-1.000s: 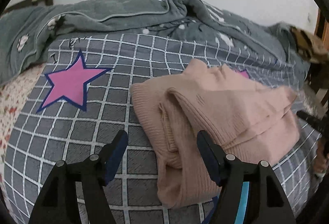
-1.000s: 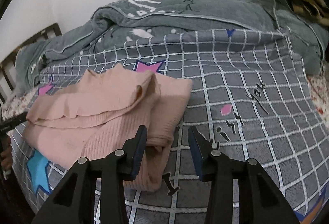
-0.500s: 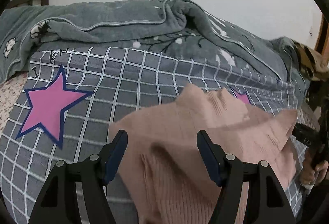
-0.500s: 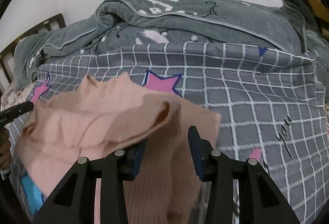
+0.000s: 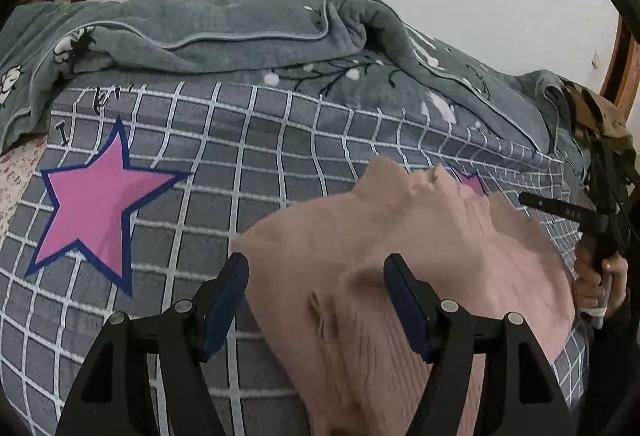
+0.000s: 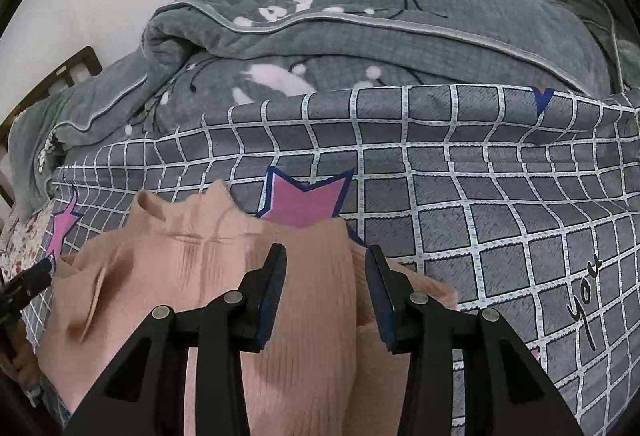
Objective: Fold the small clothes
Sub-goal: 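Lower the folded hem onto the sweater and open both grippers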
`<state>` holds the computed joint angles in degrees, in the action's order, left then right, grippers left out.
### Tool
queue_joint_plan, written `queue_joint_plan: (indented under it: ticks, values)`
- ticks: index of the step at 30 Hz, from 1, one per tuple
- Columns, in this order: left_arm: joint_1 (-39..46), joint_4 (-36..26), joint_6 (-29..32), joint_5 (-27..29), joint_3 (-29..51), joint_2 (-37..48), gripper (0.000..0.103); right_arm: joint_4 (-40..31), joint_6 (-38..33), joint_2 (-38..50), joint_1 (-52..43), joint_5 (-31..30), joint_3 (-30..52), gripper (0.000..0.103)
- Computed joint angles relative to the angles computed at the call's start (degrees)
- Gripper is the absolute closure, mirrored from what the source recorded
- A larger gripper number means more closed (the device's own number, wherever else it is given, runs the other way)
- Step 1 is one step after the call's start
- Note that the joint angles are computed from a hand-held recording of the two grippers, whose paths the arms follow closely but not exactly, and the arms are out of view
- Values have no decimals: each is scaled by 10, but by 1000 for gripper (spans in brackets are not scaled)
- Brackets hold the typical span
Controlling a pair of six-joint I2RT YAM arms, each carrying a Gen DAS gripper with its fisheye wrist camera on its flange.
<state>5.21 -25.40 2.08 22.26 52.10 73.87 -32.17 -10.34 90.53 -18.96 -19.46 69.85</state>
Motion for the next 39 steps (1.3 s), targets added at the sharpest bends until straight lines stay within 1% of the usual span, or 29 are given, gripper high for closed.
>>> queue_joint_plan:
  ticks: [2, 3, 6, 8, 13, 18, 21, 24, 26, 28, 29, 30, 31, 32, 35, 37, 39]
  values:
    - [0, -6, 6, 14, -4, -4, 35, -2, -8, -19, -3, 3, -14, 62]
    - [-7, -8, 7, 11, -4, -4, 35, -7, -15, -32, -7, 1, -23, 62]
    - [-36, -10, -5, -24, 2, -4, 35, -31, -45, -76, -31, -12, -49, 62]
    - [-44, -16, -17, -28, 7, -5, 35, -45, -63, -105, -51, -24, -66, 62]
    - [-39, -38, -24, -13, -14, -44, 35, -100, -138, -186, -134, -83, -119, 62]
    - [-19, -76, -22, -1, -60, -106, 36, -177, -247, -239, -242, -166, -163, 62]
    - [2, -102, -22, 9, -93, -155, 43, -239, -313, -249, -292, -210, -175, 62]
    - [33, -135, -11, 38, -123, -197, 47, -279, -355, -262, -316, -238, -192, 62]
    - [43, -147, -9, 53, -136, -212, 55, -275, -352, -276, -307, -234, -208, 64]
    - [40, -146, -23, 56, -147, -226, 58, -242, -318, -290, -288, -225, -228, 66]
    - [34, -141, -35, 49, -152, -236, 60, -227, -303, -292, -281, -225, -235, 74]
    - [27, -135, -45, 42, -156, -244, 61, -218, -291, -293, -274, -221, -240, 79]
    - [21, -131, -55, 35, -157, -249, 63, -212, -284, -290, -267, -214, -242, 91]
    - [17, -128, -64, 31, -157, -256, 64, -213, -286, -287, -264, -213, -242, 96]
    - [20, -126, -73, 39, -157, -279, 65, -226, -303, -294, -273, -227, -242, 97]
    - [17, -128, -72, 38, -154, -290, 65, -250, -323, -294, -282, -240, -233, 96]
    - [0, -133, -74, 33, -144, -277, 65, -263, -327, -288, -281, -246, -225, 96]
